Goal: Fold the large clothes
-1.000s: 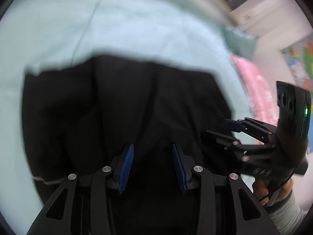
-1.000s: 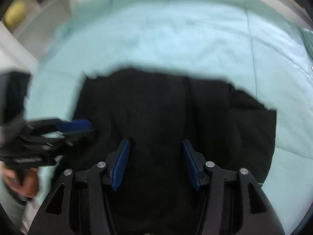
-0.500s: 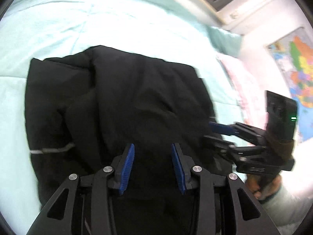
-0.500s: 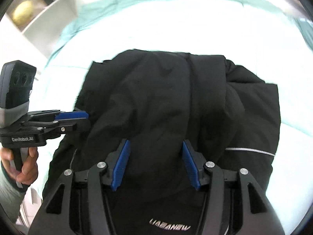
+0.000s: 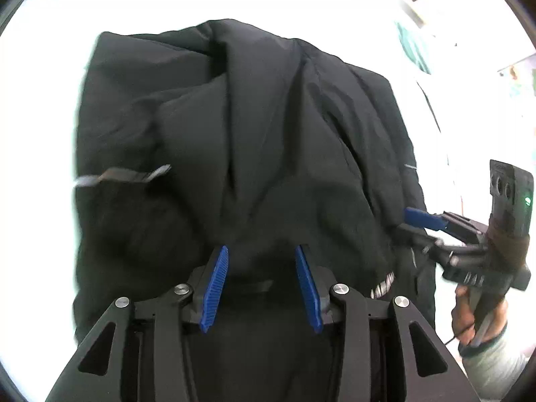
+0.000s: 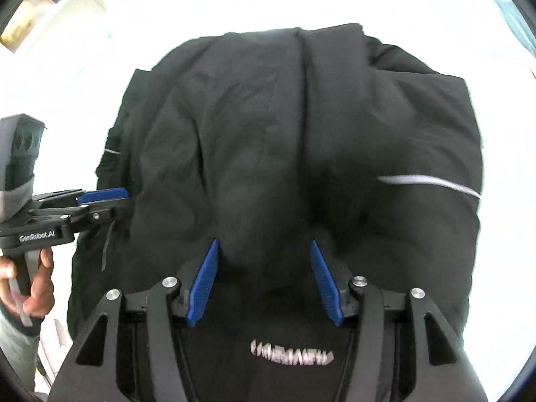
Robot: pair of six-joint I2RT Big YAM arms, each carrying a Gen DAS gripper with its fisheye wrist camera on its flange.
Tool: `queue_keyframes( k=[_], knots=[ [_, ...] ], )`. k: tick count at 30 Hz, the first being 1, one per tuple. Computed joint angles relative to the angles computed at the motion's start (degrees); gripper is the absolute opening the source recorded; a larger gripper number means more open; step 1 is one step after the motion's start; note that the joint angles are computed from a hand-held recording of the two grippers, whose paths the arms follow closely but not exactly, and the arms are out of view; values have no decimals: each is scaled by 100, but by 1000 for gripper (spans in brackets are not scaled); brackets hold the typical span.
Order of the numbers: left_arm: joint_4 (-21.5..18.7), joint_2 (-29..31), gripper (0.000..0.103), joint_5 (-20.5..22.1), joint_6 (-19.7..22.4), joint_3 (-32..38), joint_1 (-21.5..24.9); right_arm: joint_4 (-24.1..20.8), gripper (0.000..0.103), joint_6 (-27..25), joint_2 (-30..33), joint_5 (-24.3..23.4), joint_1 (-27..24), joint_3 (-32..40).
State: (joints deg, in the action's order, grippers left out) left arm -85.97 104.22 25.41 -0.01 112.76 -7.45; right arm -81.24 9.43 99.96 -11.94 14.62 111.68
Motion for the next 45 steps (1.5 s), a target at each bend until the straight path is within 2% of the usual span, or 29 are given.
queue_keyframes(
  k=[3,5,8,11,15,21,25,29,33,34,36,37,38,40,42,45],
  knots=[
    [156,-645,44,-182,-73,-689,226,31,59,125,-579,171,-153,-604],
    [334,-1114,44,-371,-338,-1239,349,-18,59,198,-918,280,-260,-958],
    [371,-1595,44,-475,-512,-1738,712,-37,59,205,-1514,270,-600,-1645],
    [454,-1901,45,-605,-707,-2163,943,-123,59,216,-1910,228,-915,-2026],
    [222,-2169,45,-576,-400,-2564,1515,-284,60,266,-2264,385,-1174,-2441],
    [-405,-2515,45,-361,209,-3286,1876,-787,60,-237,-2764,582,-1563,-3003],
    [-612,-2752,45,-113,329,-3789,2071,-1004,60,-315,-3000,553,-1856,-3343],
    [-685,-2859,45,50,364,-4095,2063,-1053,60,-223,-3217,439,-2050,-3651],
    [-660,-2873,44,405,389,-4103,1948,-1094,60,-163,-3343,309,-2169,-3833],
    [-723,-2868,44,724,481,-4057,1992,-1093,60,-173,-3381,267,-2191,-3856],
    [-789,-2893,44,1708,632,-3981,2099,-1100,60,-260,-3506,91,-2286,-3877],
    [-789,-2891,44,2007,644,-3957,2090,-1100,60,-305,-3540,65,-2331,-3890],
    [-762,-2879,45,2096,627,-3939,2052,-1124,60,-350,-3589,63,-2384,-3897],
    [-667,-2826,48,1934,543,-3953,1897,-1188,60,-430,-3682,-17,-2528,-3960],
    [-616,-2739,48,1586,475,-4022,1739,-1235,60,-464,-3723,-102,-2629,-4032],
    [-411,-2817,48,1455,320,-4175,1518,-1384,60,-633,-3811,-163,-2856,-4209]
  ],
)
